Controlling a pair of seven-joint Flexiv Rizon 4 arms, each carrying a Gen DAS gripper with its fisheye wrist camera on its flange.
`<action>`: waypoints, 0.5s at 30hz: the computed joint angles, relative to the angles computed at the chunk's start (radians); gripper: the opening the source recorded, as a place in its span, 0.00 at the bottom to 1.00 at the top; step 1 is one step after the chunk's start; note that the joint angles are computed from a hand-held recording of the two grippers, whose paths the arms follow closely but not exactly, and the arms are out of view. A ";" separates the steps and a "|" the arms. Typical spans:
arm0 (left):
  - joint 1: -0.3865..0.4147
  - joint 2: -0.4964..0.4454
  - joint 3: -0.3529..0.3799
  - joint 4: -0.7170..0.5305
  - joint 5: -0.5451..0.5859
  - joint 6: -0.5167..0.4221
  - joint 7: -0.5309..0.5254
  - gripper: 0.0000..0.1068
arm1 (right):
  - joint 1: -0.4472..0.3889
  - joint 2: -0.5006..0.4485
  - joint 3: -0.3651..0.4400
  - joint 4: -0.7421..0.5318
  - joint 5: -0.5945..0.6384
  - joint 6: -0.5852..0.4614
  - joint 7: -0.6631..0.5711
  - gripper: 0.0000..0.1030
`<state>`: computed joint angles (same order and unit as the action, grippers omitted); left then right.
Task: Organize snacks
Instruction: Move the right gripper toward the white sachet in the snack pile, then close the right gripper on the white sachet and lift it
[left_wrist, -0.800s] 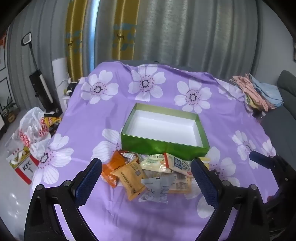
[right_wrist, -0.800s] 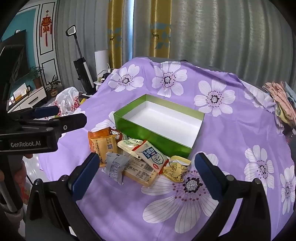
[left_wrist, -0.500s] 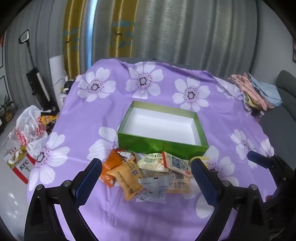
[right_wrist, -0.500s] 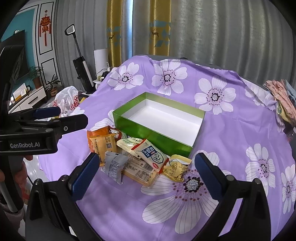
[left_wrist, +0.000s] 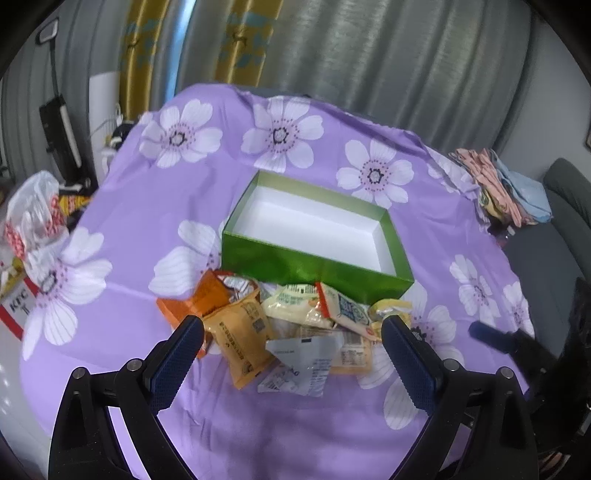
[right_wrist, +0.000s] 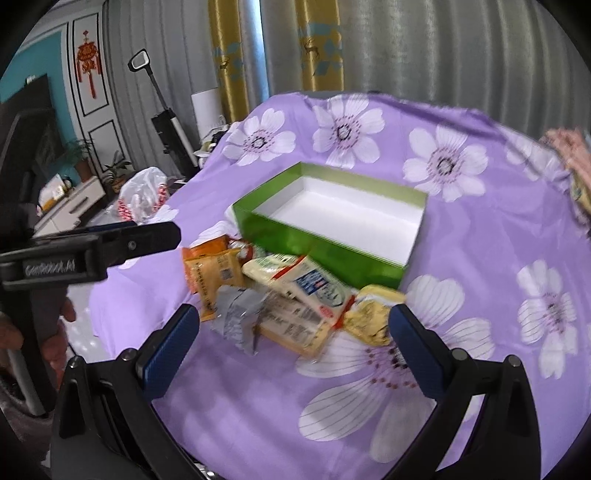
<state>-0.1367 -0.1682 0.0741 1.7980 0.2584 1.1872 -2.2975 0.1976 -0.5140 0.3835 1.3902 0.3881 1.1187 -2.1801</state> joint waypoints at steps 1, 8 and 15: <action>0.011 -0.001 -0.010 0.022 -0.033 0.027 0.026 0.90 | -0.015 -0.007 0.016 -0.014 0.020 -0.040 0.004 1.00; 0.074 -0.029 -0.111 0.171 -0.363 0.185 0.323 0.90 | -0.038 -0.065 0.044 -0.079 0.141 -0.213 -0.055 0.89; 0.112 -0.067 -0.226 0.238 -0.678 0.275 0.609 0.80 | 0.025 -0.100 -0.012 -0.090 0.103 -0.296 0.003 0.68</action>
<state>-0.0247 -0.2349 -0.1519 2.0362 -0.4192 1.4620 -1.6882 0.2230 -0.6140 0.3711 1.3002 0.4908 0.8228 -2.1769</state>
